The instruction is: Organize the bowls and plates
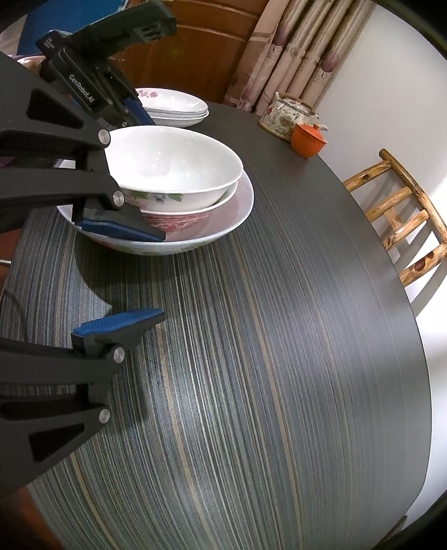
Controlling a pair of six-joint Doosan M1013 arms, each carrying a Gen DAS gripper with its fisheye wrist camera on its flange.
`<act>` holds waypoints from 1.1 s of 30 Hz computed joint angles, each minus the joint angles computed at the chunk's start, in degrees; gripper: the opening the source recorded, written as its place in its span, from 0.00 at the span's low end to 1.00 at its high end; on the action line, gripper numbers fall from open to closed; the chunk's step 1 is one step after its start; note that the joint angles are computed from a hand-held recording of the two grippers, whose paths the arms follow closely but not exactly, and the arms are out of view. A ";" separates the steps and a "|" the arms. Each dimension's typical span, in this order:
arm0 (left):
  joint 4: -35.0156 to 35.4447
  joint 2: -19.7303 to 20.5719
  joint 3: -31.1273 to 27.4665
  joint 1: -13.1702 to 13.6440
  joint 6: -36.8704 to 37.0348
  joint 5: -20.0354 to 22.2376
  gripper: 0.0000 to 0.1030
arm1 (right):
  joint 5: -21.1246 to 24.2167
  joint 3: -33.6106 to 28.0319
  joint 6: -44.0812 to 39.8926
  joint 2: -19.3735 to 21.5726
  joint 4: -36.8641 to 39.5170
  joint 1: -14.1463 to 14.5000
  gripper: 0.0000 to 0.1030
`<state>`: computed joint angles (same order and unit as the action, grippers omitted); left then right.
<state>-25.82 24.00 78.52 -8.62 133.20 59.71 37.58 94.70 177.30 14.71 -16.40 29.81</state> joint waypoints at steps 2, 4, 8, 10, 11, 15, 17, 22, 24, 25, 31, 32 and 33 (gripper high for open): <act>-0.57 -0.17 0.41 0.11 0.71 -0.69 0.47 | -0.39 0.37 0.12 -0.23 -0.11 0.02 0.37; -0.98 -0.18 0.50 0.20 0.81 -0.78 0.47 | -0.73 0.59 0.29 -0.29 -0.44 0.08 0.37; -1.40 -0.23 0.64 0.24 1.80 -1.28 0.47 | -0.73 0.61 -1.15 -0.35 -0.21 0.12 0.37; -1.16 -0.20 0.53 0.16 1.97 -1.20 0.47 | -0.14 0.32 -2.40 -0.28 0.03 0.12 0.37; -1.01 -0.16 0.42 0.13 1.67 -1.01 0.47 | 0.02 0.21 -2.89 -0.22 0.19 0.09 0.37; -1.63 -0.10 0.43 0.25 2.47 -1.21 0.47 | -0.34 0.15 -4.69 -0.19 1.47 -0.30 0.37; -1.98 0.21 0.10 0.40 2.09 -0.54 0.47 | -0.80 0.25 -5.86 -0.24 2.55 -0.59 0.37; -2.42 1.49 -1.73 0.82 -0.17 2.93 0.47 | -2.69 0.98 -6.95 -0.48 3.41 -0.81 0.37; -2.40 1.97 -2.44 0.90 -1.11 4.17 0.47 | -3.32 1.18 -7.87 -0.55 4.18 -1.00 0.37; -2.20 2.14 -2.69 0.89 -1.68 4.50 0.47 | -3.76 1.33 -8.26 -0.59 4.67 -1.12 0.37; -1.28 2.27 -3.00 0.57 -1.58 4.22 0.45 | -6.65 2.42 -11.20 -0.81 7.47 -1.99 0.37; -1.45 2.21 -2.87 0.54 -0.90 3.98 0.45 | -7.13 2.55 -11.43 -0.78 7.50 -2.07 0.37; -1.71 2.22 -2.83 0.57 -0.64 4.00 0.38 | -7.62 2.70 -11.54 -0.80 7.67 -2.14 0.37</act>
<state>-27.53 26.23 75.69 -8.06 132.56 63.72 29.96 97.40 165.77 13.91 -8.73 27.67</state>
